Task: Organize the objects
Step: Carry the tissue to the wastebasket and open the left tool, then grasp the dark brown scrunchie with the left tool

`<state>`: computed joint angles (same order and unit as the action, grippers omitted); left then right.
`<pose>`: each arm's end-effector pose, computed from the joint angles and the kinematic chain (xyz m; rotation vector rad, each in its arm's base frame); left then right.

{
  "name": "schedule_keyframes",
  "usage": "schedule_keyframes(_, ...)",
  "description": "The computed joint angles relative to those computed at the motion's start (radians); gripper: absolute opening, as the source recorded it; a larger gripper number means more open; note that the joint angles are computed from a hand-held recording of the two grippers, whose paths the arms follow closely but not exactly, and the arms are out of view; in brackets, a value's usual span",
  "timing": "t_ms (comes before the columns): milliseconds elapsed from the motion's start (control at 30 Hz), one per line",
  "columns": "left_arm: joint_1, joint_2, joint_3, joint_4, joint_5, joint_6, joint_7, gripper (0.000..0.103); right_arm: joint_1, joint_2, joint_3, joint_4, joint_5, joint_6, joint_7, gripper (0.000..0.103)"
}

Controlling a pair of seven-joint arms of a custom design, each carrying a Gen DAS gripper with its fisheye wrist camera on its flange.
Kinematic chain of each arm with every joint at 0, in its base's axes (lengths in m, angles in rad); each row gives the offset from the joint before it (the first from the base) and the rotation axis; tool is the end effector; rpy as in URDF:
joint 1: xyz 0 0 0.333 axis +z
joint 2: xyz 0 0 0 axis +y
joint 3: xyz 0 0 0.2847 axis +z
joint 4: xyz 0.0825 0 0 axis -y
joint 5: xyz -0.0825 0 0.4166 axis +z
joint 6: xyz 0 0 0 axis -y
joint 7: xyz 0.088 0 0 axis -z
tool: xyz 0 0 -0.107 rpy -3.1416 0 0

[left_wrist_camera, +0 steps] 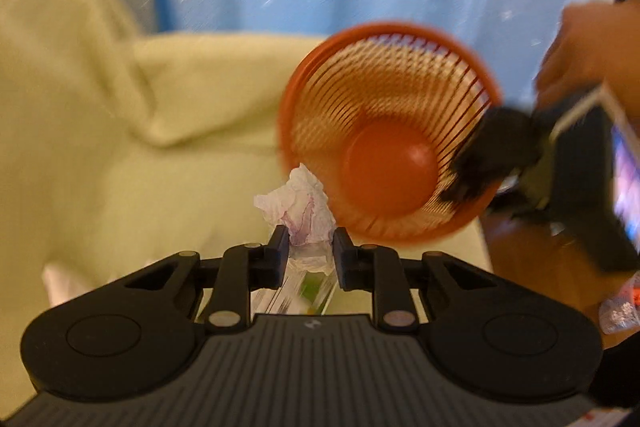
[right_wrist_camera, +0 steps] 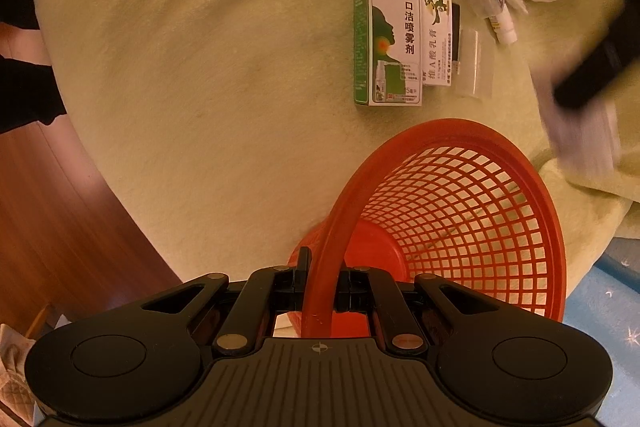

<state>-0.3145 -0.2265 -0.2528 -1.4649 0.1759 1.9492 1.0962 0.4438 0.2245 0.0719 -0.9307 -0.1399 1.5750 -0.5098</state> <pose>0.4345 -0.2913 0.8164 -1.7360 1.9425 -0.8405 0.5463 0.2832 0.7750 2.5994 1.4049 0.6299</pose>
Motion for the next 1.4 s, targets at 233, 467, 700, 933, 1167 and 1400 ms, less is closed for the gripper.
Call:
schedule_keyframes(233, 0.001, 0.151, 0.001, 0.137, -0.018, 0.090, 0.151, 0.034, -0.010, -0.014, 0.000, -0.022, 0.016, 0.009, 0.012, 0.004)
schedule_keyframes(467, 0.009, 0.165, -0.004, 0.144, -0.008, 0.112, 0.141, 0.047, -0.012, -0.003, 0.000, -0.004, 0.023, -0.002, 0.026, 0.004)
schedule_keyframes(700, 0.012, 0.054, -0.016, 0.050, 0.060, 0.031, 0.017, 0.050, -0.001, 0.031, -0.004, 0.053, 0.017, -0.030, 0.032, 0.004)
schedule_keyframes(933, 0.008, -0.117, -0.031, -0.126, 0.108, -0.119, -0.147, 0.055, 0.011, 0.061, -0.011, 0.106, 0.009, -0.060, 0.033, 0.004)
schedule_keyframes(1167, -0.002, -0.274, -0.029, -0.299, 0.112, -0.260, -0.255, 0.060, 0.019, 0.051, -0.015, 0.091, -0.001, -0.053, 0.030, 0.004)
schedule_keyframes(1400, -0.001, -0.332, -0.012, -0.403, 0.131, -0.328, -0.329, 0.060, 0.029, 0.064, -0.015, 0.113, -0.020, -0.066, 0.035, 0.005)
